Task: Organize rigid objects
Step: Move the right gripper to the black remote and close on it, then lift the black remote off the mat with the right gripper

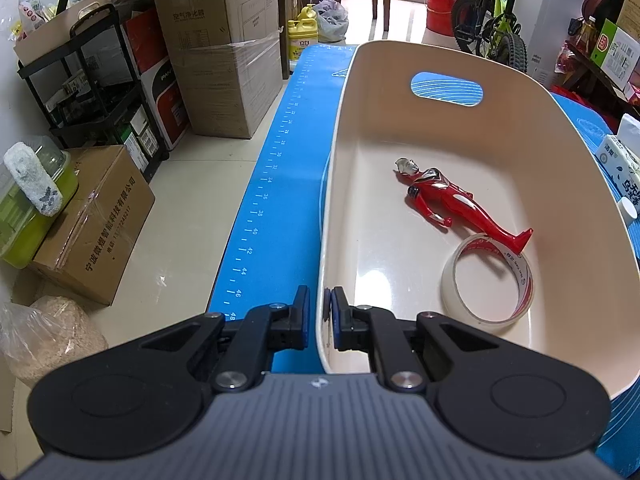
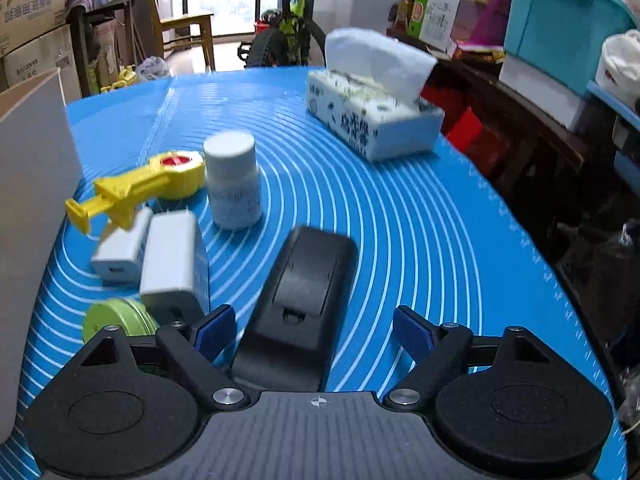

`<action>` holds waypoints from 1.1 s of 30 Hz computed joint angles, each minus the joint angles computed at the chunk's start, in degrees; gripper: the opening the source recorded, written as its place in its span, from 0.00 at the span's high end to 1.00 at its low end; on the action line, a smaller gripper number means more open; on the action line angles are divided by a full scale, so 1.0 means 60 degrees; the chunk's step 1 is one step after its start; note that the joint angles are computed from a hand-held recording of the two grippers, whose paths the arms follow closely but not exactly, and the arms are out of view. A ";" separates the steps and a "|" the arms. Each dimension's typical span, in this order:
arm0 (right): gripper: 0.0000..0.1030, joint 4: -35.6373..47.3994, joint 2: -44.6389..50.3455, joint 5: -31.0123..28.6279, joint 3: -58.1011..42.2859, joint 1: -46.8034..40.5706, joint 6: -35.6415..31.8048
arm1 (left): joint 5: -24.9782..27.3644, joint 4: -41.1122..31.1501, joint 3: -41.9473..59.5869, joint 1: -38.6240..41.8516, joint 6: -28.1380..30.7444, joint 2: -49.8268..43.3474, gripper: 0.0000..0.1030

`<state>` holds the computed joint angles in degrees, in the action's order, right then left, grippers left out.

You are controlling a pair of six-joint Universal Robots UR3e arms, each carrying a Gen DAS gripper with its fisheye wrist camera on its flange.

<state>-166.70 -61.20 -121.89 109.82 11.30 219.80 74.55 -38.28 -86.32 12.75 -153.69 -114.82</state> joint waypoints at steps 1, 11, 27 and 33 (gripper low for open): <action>0.16 -0.0246 0.0009 -0.0008 0.0138 0.0024 0.0090 | -0.0004 -0.0008 0.0008 0.0000 -0.0003 -0.0003 0.86; 0.36 -0.1703 0.0249 0.0144 0.0586 0.0043 -0.0152 | 0.0016 0.0025 -0.0005 -0.0028 -0.0026 -0.0013 0.86; 0.48 -0.2684 -0.0547 -0.0021 0.1440 -0.0099 -0.0713 | 0.0005 -0.0005 0.0024 -0.0034 -0.0047 -0.0019 0.86; 0.48 -0.2887 -0.0508 0.0093 0.1378 -0.0014 -0.0986 | 0.0021 -0.0007 0.0028 -0.0039 -0.0028 -0.0024 0.86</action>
<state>-184.02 -64.25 -121.34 118.09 11.22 213.89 74.68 -38.32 -86.15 12.52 -153.86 -114.96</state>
